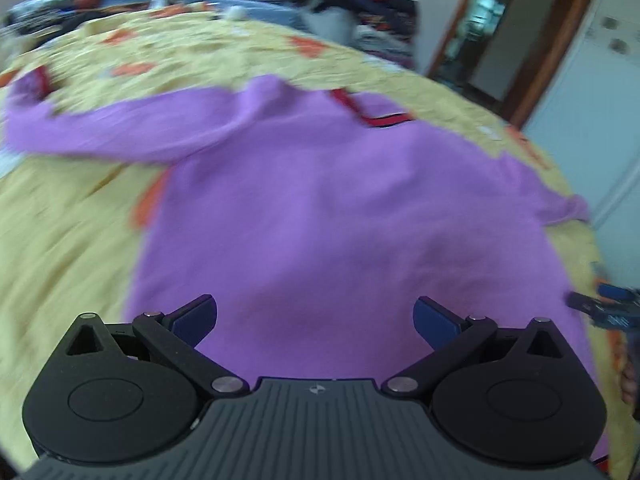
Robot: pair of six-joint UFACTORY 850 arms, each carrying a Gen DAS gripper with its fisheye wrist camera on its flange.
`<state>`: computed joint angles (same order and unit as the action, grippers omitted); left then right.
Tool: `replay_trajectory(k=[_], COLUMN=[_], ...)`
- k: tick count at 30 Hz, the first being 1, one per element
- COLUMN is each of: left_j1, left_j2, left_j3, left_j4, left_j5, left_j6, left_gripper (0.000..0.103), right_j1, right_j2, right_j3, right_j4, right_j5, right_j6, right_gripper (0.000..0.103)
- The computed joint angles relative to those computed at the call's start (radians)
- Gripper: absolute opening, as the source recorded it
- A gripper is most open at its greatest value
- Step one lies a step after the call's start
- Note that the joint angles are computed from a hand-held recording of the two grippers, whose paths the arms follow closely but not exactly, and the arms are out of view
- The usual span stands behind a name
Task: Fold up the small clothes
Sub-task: 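Reach the right gripper to the sleeve cuff nearest it and grasp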
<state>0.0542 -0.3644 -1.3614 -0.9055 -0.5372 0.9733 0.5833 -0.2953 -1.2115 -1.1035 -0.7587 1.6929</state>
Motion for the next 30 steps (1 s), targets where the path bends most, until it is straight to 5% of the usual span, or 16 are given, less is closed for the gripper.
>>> replay_trajectory(k=[10, 14, 16, 20, 22, 28, 29, 30], left_j1=[-0.147, -0.193, -0.21, -0.227, -0.224, -0.217, -0.218, -0.217], left_j2=[-0.169, -0.222, -0.234, -0.25, -0.263, -0.27, -0.271, -0.272], left_j3=[-0.202, -0.258, -0.268, -0.277, -0.291, -0.294, -0.295, -0.298], left_j4=[0.082, 0.107, 0.11, 0.18, 0.22, 0.208, 0.212, 0.214], left_j5=[-0.032, -0.02, 0.014, 0.068, 0.062, 0.065, 0.069, 0.068], left_j6=[-0.147, -0.148, -0.138, -0.179, -0.218, -0.177, -0.178, -0.18], left_gripper=[0.103, 0.103, 0.103, 0.103, 0.103, 0.103, 0.103, 0.103], right_j1=[-0.279, -0.425, -0.498, -0.587, -0.591, -0.568, -0.561, -0.553], right_j2=[0.046, 0.072, 0.069, 0.006, -0.052, -0.23, -0.238, -0.241], right_j3=[0.027, 0.025, 0.007, -0.079, -0.153, -0.385, -0.39, -0.389], right_j4=[-0.088, -0.139, -0.123, 0.076, 0.203, 0.392, 0.375, 0.348], right_j5=[0.028, 0.168, 0.265, 0.381, 0.35, 0.041, 0.012, -0.014], right_j6=[0.102, 0.264, 0.288, 0.094, -0.086, -0.391, -0.397, -0.381], right_gripper=[0.102, 0.086, 0.065, 0.064, 0.062, 0.057, 0.025, 0.007])
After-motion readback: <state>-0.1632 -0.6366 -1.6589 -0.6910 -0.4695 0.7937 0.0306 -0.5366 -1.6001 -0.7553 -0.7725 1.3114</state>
